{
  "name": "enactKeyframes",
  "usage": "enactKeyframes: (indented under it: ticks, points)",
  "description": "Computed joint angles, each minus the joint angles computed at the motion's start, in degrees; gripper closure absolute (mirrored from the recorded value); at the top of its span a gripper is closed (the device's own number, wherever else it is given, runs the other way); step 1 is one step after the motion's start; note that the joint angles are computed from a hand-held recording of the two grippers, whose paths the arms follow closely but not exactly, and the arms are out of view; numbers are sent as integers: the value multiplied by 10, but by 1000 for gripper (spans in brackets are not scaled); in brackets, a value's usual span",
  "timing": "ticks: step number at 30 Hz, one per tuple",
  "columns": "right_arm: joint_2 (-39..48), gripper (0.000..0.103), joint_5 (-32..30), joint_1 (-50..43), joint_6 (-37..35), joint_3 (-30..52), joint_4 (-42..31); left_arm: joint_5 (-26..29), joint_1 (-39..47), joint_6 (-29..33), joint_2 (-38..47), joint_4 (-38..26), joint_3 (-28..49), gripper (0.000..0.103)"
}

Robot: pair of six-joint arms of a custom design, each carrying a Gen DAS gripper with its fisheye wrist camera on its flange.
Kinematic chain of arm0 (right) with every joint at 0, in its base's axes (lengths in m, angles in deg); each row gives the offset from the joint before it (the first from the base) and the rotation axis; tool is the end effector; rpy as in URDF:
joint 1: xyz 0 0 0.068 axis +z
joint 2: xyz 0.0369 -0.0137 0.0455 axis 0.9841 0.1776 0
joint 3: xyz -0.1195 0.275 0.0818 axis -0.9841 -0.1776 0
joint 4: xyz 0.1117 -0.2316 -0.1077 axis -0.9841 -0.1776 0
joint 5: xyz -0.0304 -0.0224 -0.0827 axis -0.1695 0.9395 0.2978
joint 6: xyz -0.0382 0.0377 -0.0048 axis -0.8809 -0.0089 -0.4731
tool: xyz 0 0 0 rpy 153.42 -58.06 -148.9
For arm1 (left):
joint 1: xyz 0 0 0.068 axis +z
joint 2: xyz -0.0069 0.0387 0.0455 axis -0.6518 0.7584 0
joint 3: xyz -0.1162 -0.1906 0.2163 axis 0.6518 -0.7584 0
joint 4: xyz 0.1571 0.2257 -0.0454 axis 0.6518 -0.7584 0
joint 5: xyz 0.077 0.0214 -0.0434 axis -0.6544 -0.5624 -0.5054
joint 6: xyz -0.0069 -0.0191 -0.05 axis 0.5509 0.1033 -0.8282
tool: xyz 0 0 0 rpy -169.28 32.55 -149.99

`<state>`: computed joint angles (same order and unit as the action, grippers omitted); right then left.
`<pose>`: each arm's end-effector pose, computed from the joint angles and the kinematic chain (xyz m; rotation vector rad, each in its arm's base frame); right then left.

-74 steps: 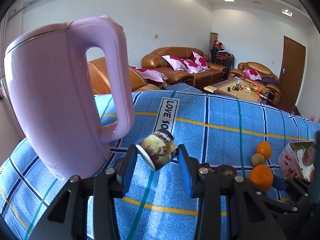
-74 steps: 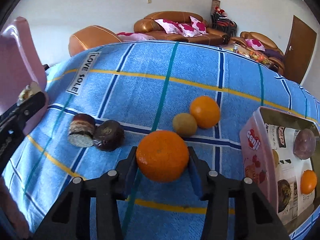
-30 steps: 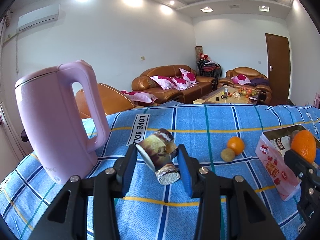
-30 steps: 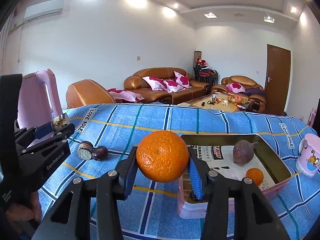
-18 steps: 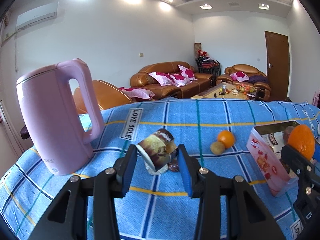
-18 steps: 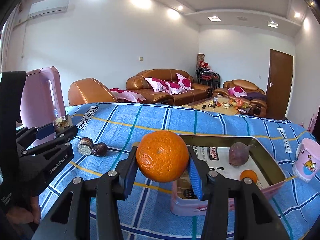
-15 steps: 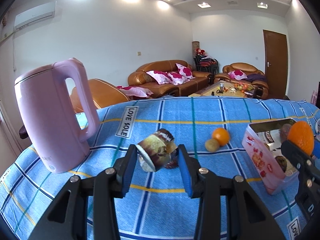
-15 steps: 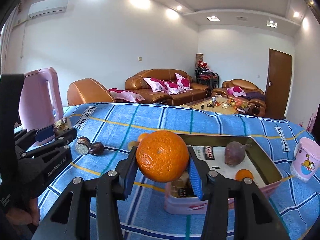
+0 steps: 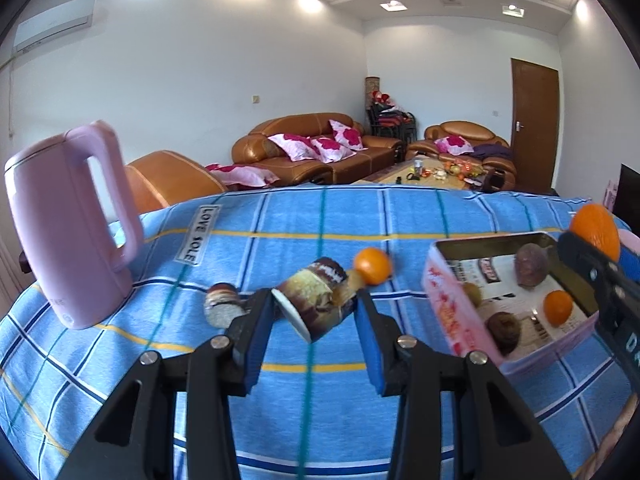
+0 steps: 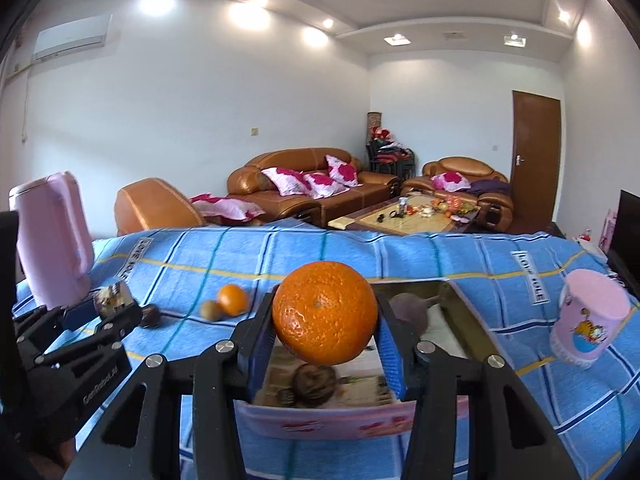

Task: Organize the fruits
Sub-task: 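Carry the pastry and the orange in both grippers over the tin box, then open both grippers to drop the orange and pastry into the tin box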

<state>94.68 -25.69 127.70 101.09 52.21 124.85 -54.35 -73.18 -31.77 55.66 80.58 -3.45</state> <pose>0.2355 0.2308 0.1075 -0.1713 1.9200 0.1302 0.2283 -0.1196 0.0960 -0.1623 2.0771 0.1683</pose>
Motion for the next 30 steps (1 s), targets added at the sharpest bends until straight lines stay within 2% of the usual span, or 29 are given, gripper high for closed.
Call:
enactKeyframes:
  ticks: [8,15,25,30]
  points:
    - [-25,54,-13,-54,-14,-37,37,2,-41,-13,16,-41,54,60]
    - [-36,54,-26,-102,-23,-53,52,2,-63,0,27,-54,92,60]
    - [-51,54,-56,-172,-7,-62,43,3,-95,12,57,-68,147,60]
    - [-51,54,-55,-185,-11,-52,31,27,-95,7,74,-84,179,60]
